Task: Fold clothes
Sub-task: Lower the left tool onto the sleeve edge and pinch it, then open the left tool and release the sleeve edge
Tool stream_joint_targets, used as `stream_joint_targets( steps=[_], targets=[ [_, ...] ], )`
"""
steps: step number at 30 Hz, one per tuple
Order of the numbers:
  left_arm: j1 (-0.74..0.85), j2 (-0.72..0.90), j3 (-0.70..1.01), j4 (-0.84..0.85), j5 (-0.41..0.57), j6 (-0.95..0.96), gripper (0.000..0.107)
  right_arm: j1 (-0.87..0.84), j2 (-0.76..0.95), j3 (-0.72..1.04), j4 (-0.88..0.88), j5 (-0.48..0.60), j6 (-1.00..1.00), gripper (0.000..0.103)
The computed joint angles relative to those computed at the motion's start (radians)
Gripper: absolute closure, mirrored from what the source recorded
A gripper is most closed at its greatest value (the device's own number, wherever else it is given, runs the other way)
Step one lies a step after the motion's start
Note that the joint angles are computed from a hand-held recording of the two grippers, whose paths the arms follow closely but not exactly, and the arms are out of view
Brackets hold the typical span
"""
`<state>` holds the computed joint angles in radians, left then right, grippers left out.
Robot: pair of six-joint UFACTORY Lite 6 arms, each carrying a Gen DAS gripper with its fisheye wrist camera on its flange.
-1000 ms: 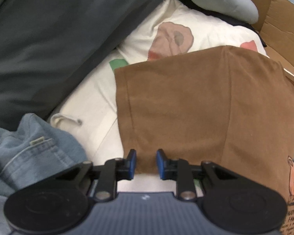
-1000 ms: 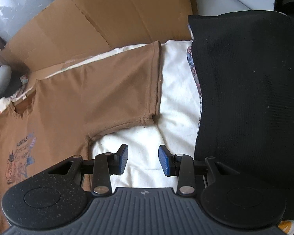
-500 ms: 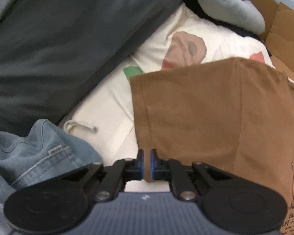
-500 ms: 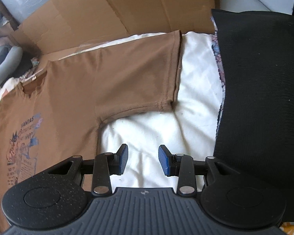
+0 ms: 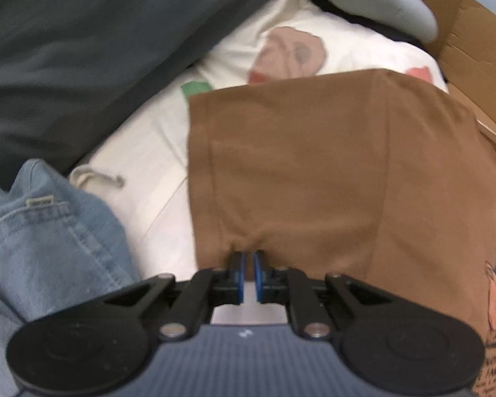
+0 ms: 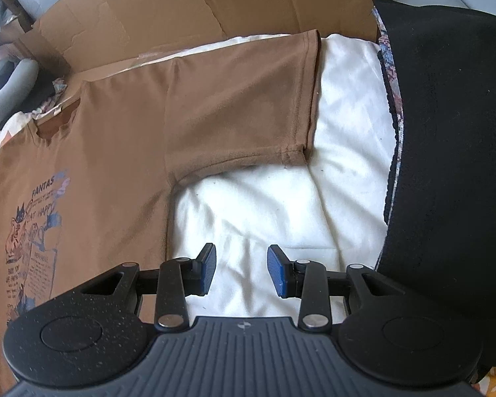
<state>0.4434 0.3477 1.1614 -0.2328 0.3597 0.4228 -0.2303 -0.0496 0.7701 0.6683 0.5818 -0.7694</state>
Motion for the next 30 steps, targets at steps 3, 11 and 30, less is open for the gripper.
stream_joint_targets(
  steps=[3,11,30],
  targets=[
    [0.009,0.013,0.019,0.009,0.017,-0.043,0.101,-0.010,0.001,-0.001,-0.010,0.001,-0.003,0.061],
    [0.045,0.002,0.016,-0.002,0.049,-0.132,0.105,-0.022,0.000,0.009,0.019,-0.004,-0.012,0.061],
    [0.061,0.089,0.105,0.017,0.051,-0.220,0.100,0.012,0.030,0.076,0.054,-0.014,0.023,0.061]
  ],
)
